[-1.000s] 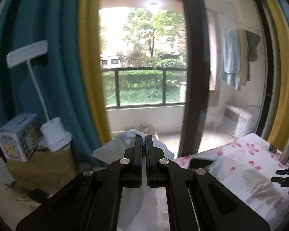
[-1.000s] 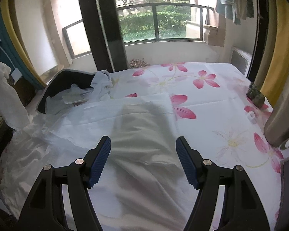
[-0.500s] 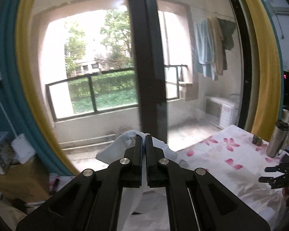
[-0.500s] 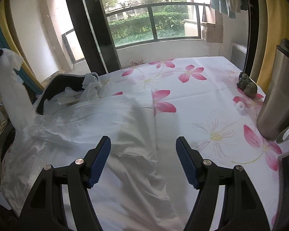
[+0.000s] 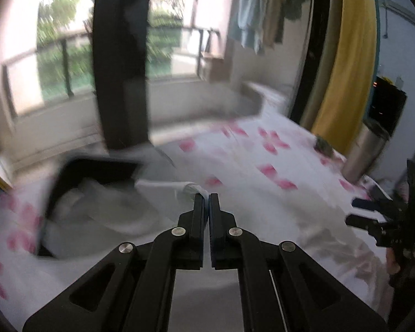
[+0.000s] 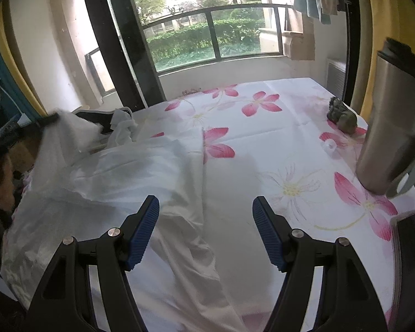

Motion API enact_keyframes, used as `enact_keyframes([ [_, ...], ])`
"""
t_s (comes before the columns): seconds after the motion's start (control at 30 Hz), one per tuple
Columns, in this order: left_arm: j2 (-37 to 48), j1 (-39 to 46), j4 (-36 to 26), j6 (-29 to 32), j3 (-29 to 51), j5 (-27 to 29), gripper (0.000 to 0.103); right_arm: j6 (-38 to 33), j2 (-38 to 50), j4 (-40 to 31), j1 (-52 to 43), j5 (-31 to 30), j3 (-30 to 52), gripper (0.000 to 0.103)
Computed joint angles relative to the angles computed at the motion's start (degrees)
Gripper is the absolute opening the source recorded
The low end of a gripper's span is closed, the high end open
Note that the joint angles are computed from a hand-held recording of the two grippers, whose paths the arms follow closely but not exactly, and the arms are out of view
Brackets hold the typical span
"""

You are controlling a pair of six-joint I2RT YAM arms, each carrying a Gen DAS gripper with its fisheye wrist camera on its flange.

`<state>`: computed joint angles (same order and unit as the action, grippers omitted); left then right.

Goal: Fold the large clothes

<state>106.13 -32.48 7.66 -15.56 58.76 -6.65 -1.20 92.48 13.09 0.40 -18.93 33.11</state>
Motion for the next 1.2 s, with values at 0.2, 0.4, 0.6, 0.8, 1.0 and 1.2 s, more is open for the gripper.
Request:
enact_keyframes([
  [0.2, 10.6, -2.9, -4.6, -1.3, 5.3, 11.2, 0.028, -0.7, -0.9, -1.6, -1.1, 1.4, -1.1, 0.07],
  [0.4, 3.6, -3.5, 0.2, 0.0, -4.5, 15.9, 0.046, 0.5, -1.1, -3.6, 1.3, 4.4, 0.4, 0.07],
  [0.6, -14.7, 6.0, 2.0, 2.4, -21.7, 13.1, 0.046, 2.1, 2.4, -5.1, 9.3, 7.5, 6.5, 0.07],
  [0.8, -23.5, 24.5, 0.2, 8.5, -30.8, 14.5, 0.046, 0.7, 11.9, -9.0, 17.0, 9.1, 19.9, 0.07],
  [1.0, -20.3, 38.0, 3.4, 12.4, -33.3, 21.1, 0.046, -1.3, 22.6, -16.6, 21.4, 8.0, 35.1, 0.07],
  [1.2, -13.6, 40.0, 7.5, 12.1, -34.1, 23.7, 0.046, 1.5, 32.4, -21.8, 22.8, 1.7, 46.5, 0.039],
])
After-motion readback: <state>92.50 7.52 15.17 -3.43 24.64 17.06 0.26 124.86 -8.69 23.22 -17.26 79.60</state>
